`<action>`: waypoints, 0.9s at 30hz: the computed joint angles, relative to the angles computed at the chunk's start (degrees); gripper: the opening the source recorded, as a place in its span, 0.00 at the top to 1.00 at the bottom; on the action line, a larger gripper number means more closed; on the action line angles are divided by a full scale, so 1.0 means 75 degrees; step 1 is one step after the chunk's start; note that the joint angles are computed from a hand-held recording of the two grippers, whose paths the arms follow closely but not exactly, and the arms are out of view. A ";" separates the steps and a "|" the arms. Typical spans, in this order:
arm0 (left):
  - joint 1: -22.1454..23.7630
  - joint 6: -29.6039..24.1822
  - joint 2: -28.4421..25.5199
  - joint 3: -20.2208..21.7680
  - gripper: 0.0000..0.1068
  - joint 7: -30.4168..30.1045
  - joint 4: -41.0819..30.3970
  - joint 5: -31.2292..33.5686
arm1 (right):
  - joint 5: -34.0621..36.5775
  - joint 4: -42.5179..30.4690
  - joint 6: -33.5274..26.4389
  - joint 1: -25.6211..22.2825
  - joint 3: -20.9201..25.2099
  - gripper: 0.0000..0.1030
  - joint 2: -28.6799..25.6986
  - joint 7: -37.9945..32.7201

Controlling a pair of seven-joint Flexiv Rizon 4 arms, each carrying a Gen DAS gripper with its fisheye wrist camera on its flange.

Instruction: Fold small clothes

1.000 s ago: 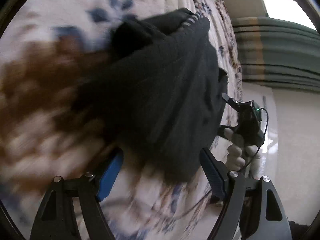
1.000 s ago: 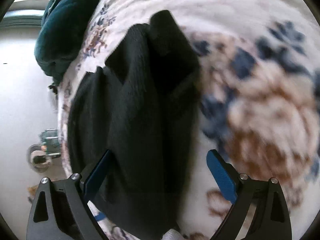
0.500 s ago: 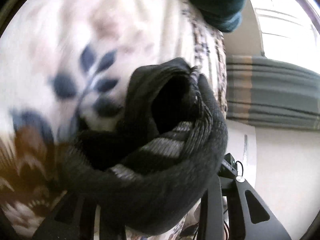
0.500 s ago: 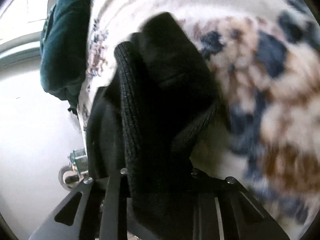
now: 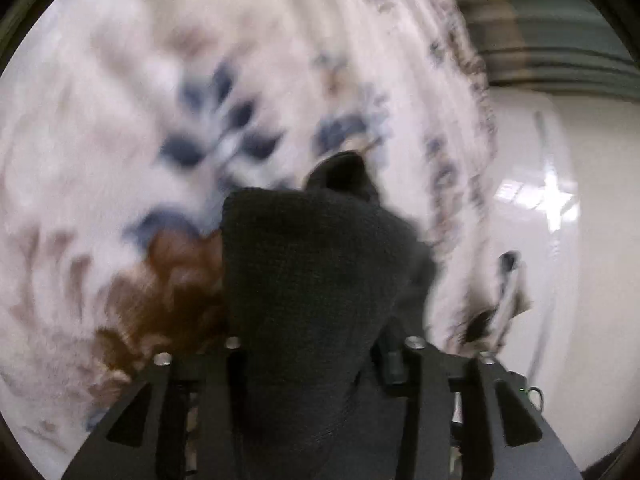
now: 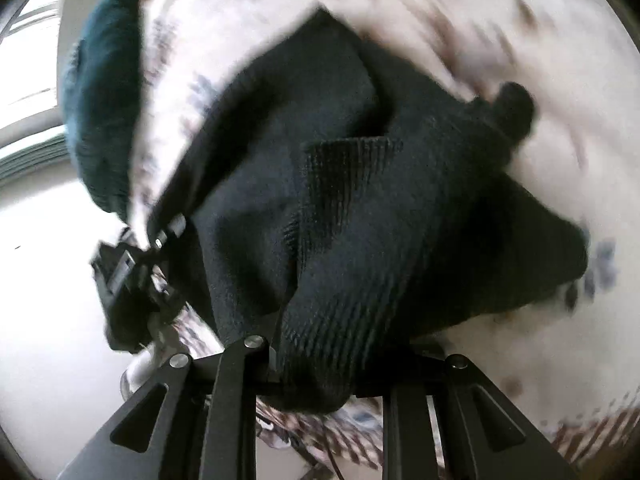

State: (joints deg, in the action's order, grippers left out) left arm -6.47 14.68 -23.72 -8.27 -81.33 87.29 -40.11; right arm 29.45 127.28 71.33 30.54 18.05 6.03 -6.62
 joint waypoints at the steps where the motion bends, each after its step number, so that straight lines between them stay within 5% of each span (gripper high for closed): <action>1: -0.0009 0.0127 0.0082 0.0035 0.57 0.0061 0.0206 -0.0023 | 0.0024 0.0065 -0.0077 0.0020 0.0025 0.68 -0.0006 0.0014; 3: -0.0026 0.0367 0.0229 0.0092 0.51 -0.0053 0.0425 -0.0106 | 0.0257 0.0092 -0.0549 0.0014 -0.0075 0.49 0.0193 -0.0241; 7: -0.0135 0.0851 0.1138 0.0309 0.47 -0.0111 0.0975 0.0205 | 0.0213 0.0151 -0.1638 -0.0176 -0.0234 0.36 0.0990 -0.0211; 14: -0.0248 0.1374 0.2639 0.0887 0.31 -0.0400 0.1991 0.2234 | -0.1872 -0.0461 -0.4034 -0.0818 -0.0378 0.34 0.1928 0.0501; 17: -0.0060 0.0911 0.2794 0.1068 0.31 -0.0623 0.2509 0.2737 | -0.2217 -0.1020 -0.4182 -0.0911 -0.0716 0.34 0.1355 -0.0261; 23: 0.0064 0.1102 0.2815 0.1049 0.30 -0.0716 0.2953 0.2891 | -0.2321 -0.2222 -0.4391 -0.1252 -0.1079 0.34 0.0036 -0.1573; 25: 0.0068 0.1116 0.2607 0.0991 0.24 -0.0705 0.2887 0.2973 | -0.2279 -0.2462 -0.4421 -0.1349 -0.1045 0.34 -0.0212 -0.1805; 27: 0.0055 0.1228 0.2388 0.0915 0.04 -0.0595 0.2906 0.2630 | -0.2293 -0.2720 -0.4449 -0.1399 -0.0998 0.34 -0.0442 -0.1981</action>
